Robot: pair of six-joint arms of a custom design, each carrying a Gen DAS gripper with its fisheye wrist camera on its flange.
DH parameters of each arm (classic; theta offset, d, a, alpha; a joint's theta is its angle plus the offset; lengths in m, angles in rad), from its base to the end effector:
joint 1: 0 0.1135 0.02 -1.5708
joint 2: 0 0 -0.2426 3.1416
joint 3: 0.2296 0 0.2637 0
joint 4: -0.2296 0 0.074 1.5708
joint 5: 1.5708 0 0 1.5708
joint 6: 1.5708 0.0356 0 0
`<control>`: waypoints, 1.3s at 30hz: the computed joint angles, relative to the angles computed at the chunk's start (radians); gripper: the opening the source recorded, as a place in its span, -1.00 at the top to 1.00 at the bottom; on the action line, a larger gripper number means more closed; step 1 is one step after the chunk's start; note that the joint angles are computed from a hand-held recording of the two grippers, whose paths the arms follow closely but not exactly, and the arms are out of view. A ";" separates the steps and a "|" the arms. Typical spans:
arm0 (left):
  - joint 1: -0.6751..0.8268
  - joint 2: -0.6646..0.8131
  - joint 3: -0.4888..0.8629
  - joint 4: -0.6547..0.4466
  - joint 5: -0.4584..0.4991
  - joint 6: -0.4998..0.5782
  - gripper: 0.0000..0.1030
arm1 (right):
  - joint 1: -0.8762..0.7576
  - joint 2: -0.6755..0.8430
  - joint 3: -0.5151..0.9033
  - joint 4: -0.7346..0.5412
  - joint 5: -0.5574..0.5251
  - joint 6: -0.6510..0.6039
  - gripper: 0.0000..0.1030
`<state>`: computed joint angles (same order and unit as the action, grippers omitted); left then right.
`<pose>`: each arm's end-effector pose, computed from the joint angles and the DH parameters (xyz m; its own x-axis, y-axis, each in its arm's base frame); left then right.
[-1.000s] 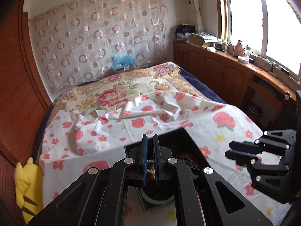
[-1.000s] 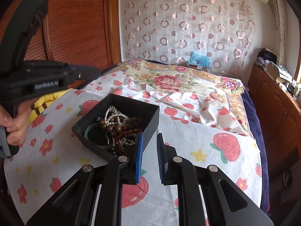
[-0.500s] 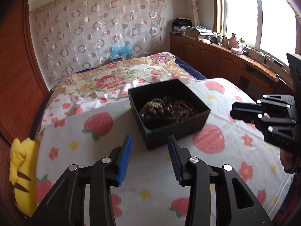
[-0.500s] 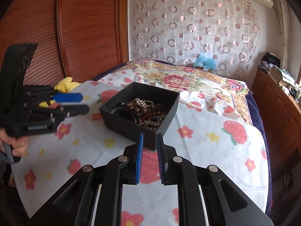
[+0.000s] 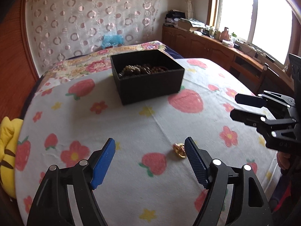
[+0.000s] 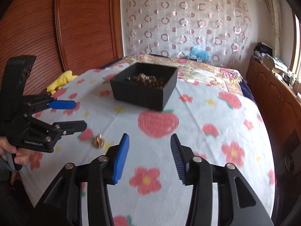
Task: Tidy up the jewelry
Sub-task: 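Open both tools and move them toward the gold ring on the sheet, then grasp the gold ring with the left tool while the right tool grasps a gold charm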
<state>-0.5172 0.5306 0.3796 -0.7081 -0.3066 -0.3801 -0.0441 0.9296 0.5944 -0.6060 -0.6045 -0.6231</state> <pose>0.1306 -0.0619 0.1752 -0.7226 0.0041 -0.6913 0.0344 0.9990 -0.0301 0.1986 0.0115 0.1966 -0.4818 -0.4593 -0.7462 -0.7132 0.7003 0.0294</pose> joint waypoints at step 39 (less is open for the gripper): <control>-0.181 -0.025 0.010 -0.025 -0.091 -0.099 0.56 | 0.025 -0.098 -0.078 -0.066 0.011 -0.057 -0.10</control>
<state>-0.6982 0.5059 0.3897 -0.7326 -0.3973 -0.4796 -0.0187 0.8315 0.5169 -0.6722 -0.5938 -0.6801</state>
